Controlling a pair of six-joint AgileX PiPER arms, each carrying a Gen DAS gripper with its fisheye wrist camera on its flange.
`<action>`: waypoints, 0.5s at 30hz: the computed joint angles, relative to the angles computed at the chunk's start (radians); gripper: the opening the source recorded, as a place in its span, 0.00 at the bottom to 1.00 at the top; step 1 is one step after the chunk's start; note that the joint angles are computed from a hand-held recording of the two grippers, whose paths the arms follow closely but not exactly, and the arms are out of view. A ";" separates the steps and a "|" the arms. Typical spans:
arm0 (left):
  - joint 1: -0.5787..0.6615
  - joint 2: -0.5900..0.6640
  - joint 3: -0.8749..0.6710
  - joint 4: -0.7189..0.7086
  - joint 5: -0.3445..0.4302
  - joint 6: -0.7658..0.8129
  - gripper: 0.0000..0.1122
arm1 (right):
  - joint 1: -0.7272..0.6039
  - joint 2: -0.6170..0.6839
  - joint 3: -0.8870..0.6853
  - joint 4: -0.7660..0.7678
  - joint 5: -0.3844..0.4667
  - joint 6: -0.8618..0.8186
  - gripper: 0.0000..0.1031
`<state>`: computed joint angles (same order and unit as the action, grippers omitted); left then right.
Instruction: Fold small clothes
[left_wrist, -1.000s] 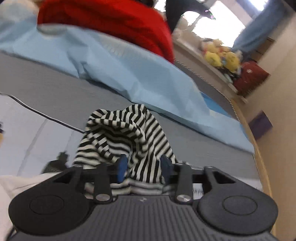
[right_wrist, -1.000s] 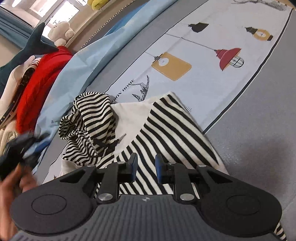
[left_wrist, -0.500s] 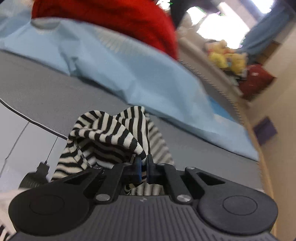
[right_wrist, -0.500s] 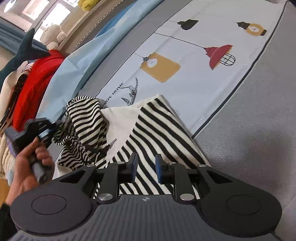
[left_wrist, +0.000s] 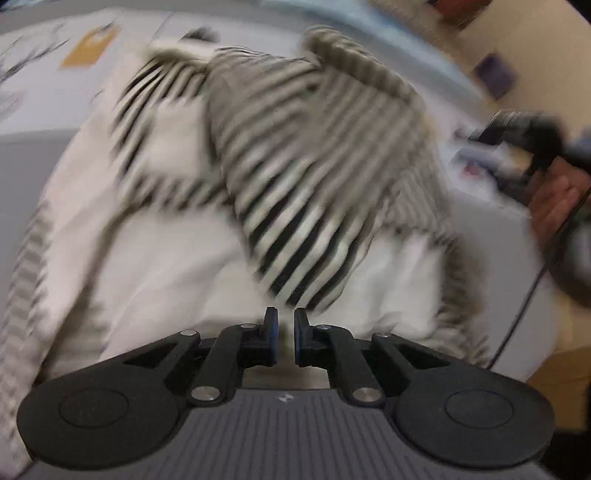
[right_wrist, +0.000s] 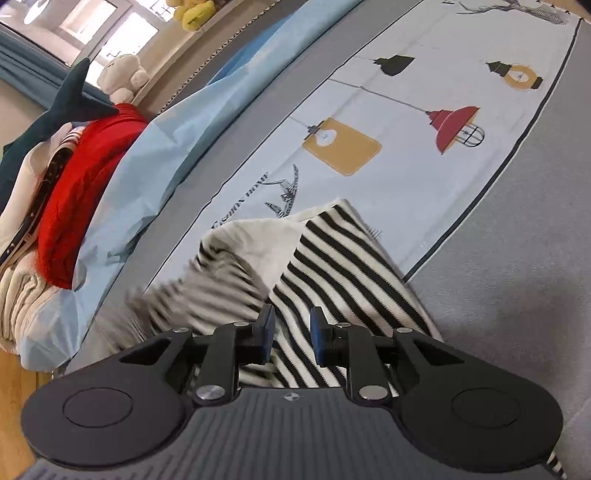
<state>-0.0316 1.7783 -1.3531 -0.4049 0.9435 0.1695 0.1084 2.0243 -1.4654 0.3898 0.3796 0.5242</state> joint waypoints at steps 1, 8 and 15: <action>0.015 -0.013 0.006 0.006 -0.011 -0.015 0.07 | 0.002 0.001 0.000 0.016 -0.002 -0.014 0.23; 0.037 0.191 -0.396 0.018 0.008 -0.205 0.32 | 0.012 0.029 -0.025 0.212 0.011 -0.219 0.24; 0.026 0.485 -0.711 0.082 0.118 -0.337 0.44 | 0.023 0.102 -0.096 0.214 0.092 -0.220 0.33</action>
<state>-0.0058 2.2638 -2.0643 -0.3228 1.0618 -0.1671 0.1318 2.1265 -1.5612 0.6035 0.4720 0.3043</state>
